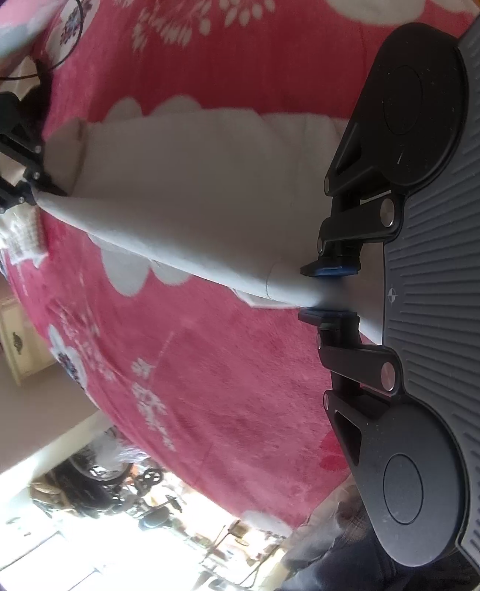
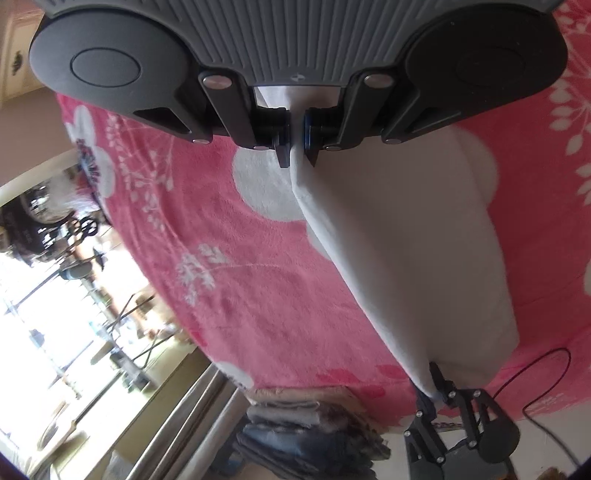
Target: Fold clothes
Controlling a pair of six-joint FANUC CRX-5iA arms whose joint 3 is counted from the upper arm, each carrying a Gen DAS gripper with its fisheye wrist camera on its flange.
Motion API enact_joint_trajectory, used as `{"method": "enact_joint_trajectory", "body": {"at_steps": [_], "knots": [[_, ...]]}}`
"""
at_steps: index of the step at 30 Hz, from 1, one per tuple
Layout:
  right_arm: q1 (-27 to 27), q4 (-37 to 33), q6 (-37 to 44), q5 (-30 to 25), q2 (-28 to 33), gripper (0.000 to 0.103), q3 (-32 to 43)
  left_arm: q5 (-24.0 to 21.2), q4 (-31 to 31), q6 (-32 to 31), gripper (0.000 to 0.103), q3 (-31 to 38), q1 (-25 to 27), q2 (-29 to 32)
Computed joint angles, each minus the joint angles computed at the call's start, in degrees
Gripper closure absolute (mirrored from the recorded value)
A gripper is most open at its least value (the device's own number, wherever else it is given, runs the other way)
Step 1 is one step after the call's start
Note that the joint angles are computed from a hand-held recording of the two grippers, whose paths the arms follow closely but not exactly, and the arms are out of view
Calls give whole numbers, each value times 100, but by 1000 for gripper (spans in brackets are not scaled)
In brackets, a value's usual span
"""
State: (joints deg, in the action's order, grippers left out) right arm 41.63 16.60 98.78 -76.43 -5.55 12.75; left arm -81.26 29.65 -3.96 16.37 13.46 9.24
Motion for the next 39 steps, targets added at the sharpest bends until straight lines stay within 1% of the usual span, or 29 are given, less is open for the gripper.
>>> {"method": "enact_joint_trajectory", "body": {"at_steps": [2,3,4,6,8,9,10,12,13,14,15,16,18,19,20,22,25,26,28,30,32,33,35,36,37,38,39], "knots": [[-238,-276,119,-60,235,96,251,-43,-110,244,78,188,-50,182],[-343,-420,120,-114,336,96,361,-80,-202,455,64,302,-72,270],[-457,-570,135,-159,433,96,461,-123,-312,705,46,430,-93,359],[-634,-830,137,-237,549,95,578,-252,-508,1301,30,725,-100,551],[-754,-1015,71,-227,562,95,586,-402,-362,1829,29,936,23,736],[-814,-1106,27,-220,565,95,598,-375,-207,2109,29,930,119,754],[-877,-1200,-21,-215,567,94,622,-308,-22,2369,29,874,214,737],[-999,-1383,-127,-210,571,92,670,-22,481,2808,30,551,414,563],[-1056,-1459,-203,-229,583,86,713,138,821,2973,30,291,515,424],[-1114,-1521,-300,-264,607,77,770,188,1181,3080,30,57,598,317],[-1181,-1599,-401,-297,633,72,835,134,1545,3146,30,-176,662,220],[-1268,-1708,-512,-301,645,62,902,6,1805,3161,30,-369,685,145],[-1450,-1932,-733,-218,615,56,979,-161,1879,2959,30,-681,610,-29],[-1531,-2009,-871,-136,577,49,983,-194,1814,2818,30,-813,548,-116],[-1586,-2000,-1081,24,494,48,916,-174,1679,2667,30,-935,479,-206],[-1638,-1800,-1655,419,272,48,672,10,1433,2488,33,-1220,356,-394],[-1489,-1085,-2674,1148,-250,49,5,297,1363,2498,33,-1482,298,-525],[-1420,-1008,-2780,1335,-446,51,-186,380,1389,2516,33,-1515,291,-518],[-1349,-1291,-2670,1558,-805,58,-413,547,1421,2535,33,-1573,279,-510],[-1225,-1790,-2162,1430,-1027,62,-504,654,1403,2569,33,-1596,238,-509],[-1135,-2209,-1632,998,-1029,65,-457,730,1329,2530,33,-1627,213,-549],[-1077,-2261,-1460,777,-970,65,-460,773,1292,2476,33,-1649,201,-566],[-913,-1922,-1562,634,-885,66,-665,872,1228,2326,33,-1715,165,-606],[-892,-1561,-1981,838,-921,66,-917,915,1204,2264,33,-1746,151,-625],[-963,-1238,-2642,1124,-971,66,-1167,943,1190,2221,33,-1770,145,-643],[-1094,-1013,-3316,1390,-1009,67,-1372,972,1177,2178,33,-1796,140,-661],[-1277,-966,-3880,1618,-1067,67,-1500,1001,1172,2144,33,-1818,134,-675]]}}
